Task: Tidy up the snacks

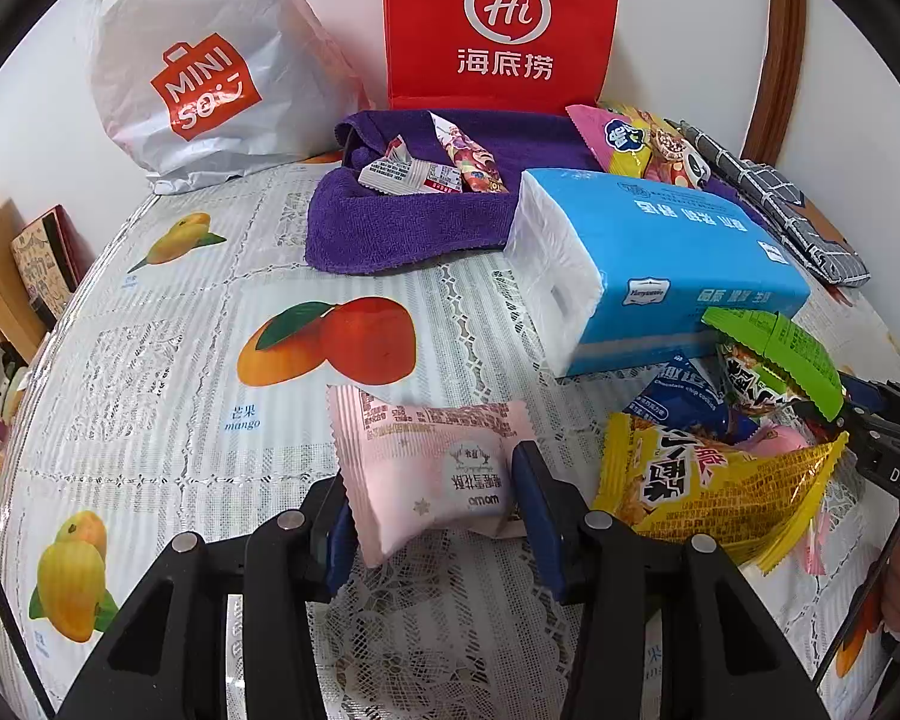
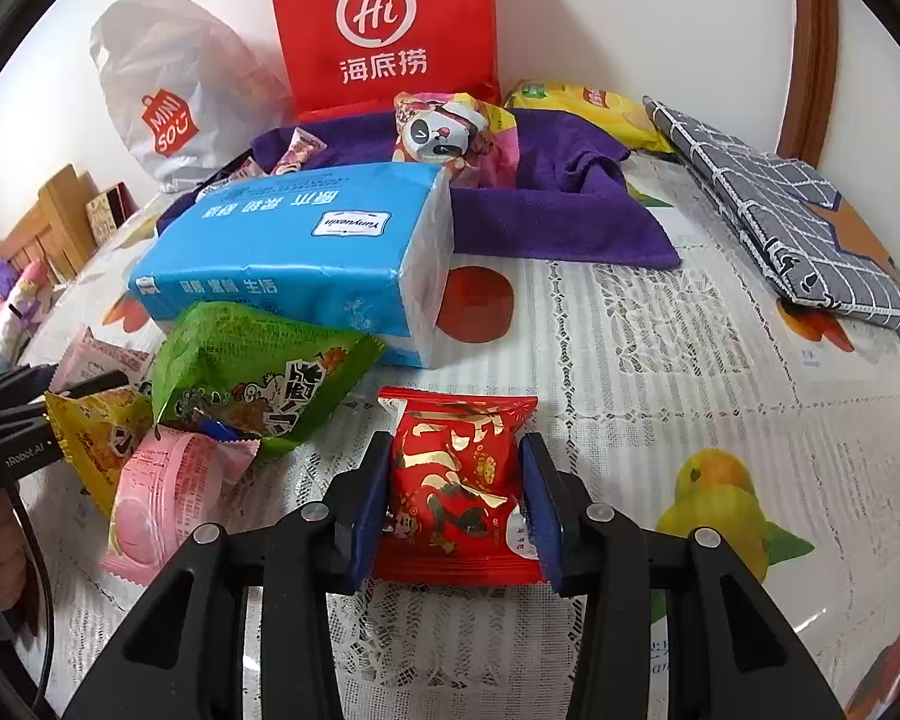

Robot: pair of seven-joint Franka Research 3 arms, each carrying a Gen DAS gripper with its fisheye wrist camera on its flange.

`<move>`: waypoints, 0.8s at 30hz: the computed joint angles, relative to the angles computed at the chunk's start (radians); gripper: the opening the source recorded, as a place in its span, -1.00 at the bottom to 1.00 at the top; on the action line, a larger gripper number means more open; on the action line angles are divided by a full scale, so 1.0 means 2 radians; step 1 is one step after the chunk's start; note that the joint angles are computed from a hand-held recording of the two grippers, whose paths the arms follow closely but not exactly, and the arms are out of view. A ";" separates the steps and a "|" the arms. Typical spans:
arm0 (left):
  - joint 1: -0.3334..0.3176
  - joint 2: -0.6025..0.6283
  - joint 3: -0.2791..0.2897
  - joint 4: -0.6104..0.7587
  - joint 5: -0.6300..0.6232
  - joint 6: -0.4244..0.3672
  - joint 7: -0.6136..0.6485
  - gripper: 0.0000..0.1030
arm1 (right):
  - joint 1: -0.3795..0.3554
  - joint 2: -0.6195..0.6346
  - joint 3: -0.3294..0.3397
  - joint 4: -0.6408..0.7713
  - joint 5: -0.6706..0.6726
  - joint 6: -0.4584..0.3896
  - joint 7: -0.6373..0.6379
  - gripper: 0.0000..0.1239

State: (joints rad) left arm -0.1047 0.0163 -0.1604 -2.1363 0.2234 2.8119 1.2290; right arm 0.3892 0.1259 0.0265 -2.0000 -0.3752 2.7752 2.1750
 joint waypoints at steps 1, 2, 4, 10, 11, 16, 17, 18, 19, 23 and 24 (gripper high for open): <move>0.000 0.000 0.000 0.000 -0.001 0.000 0.000 -0.14 | -0.001 -0.001 0.000 -0.002 0.002 0.003 -0.001 -0.32; 0.000 0.000 0.000 -0.001 -0.004 0.002 0.001 -0.15 | -0.001 -0.002 0.001 -0.004 0.004 0.006 -0.003 -0.32; 0.000 -0.001 0.000 -0.002 -0.011 0.004 0.005 -0.16 | -0.002 -0.003 0.001 -0.005 0.007 0.010 -0.006 -0.32; 0.001 -0.003 0.000 -0.005 -0.019 0.008 0.007 -0.20 | -0.002 -0.003 0.002 -0.007 0.013 0.014 -0.011 -0.32; 0.001 -0.003 0.000 -0.006 -0.020 0.009 0.007 -0.20 | -0.002 -0.003 0.001 -0.007 0.013 0.014 -0.011 -0.32; 0.001 -0.004 0.000 -0.007 -0.017 0.008 0.003 -0.26 | -0.003 -0.005 0.000 -0.011 0.017 0.020 -0.009 -0.32; 0.001 -0.005 0.000 -0.006 -0.014 0.006 0.001 -0.26 | -0.004 -0.006 0.001 -0.013 0.020 0.023 -0.010 -0.32; 0.000 -0.006 0.000 -0.006 -0.011 0.002 -0.001 -0.26 | -0.006 -0.007 0.002 -0.015 0.028 0.028 -0.015 -0.32; 0.000 -0.007 0.000 -0.006 -0.012 -0.001 -0.001 -0.26 | -0.007 -0.007 0.002 -0.016 0.033 0.030 -0.017 -0.32; -0.001 -0.017 0.000 -0.012 -0.032 -0.012 0.012 -0.30 | -0.003 -0.008 -0.004 -0.015 0.012 0.027 0.007 -0.32; -0.002 -0.021 0.001 -0.014 -0.043 -0.015 0.019 -0.31 | -0.001 -0.008 -0.006 -0.015 -0.001 0.024 0.018 -0.33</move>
State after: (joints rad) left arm -0.1084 -0.0254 -0.1594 -2.1646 0.1378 2.7817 1.2670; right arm 0.3874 0.1090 0.0143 -2.0290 -0.3767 2.8231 2.2118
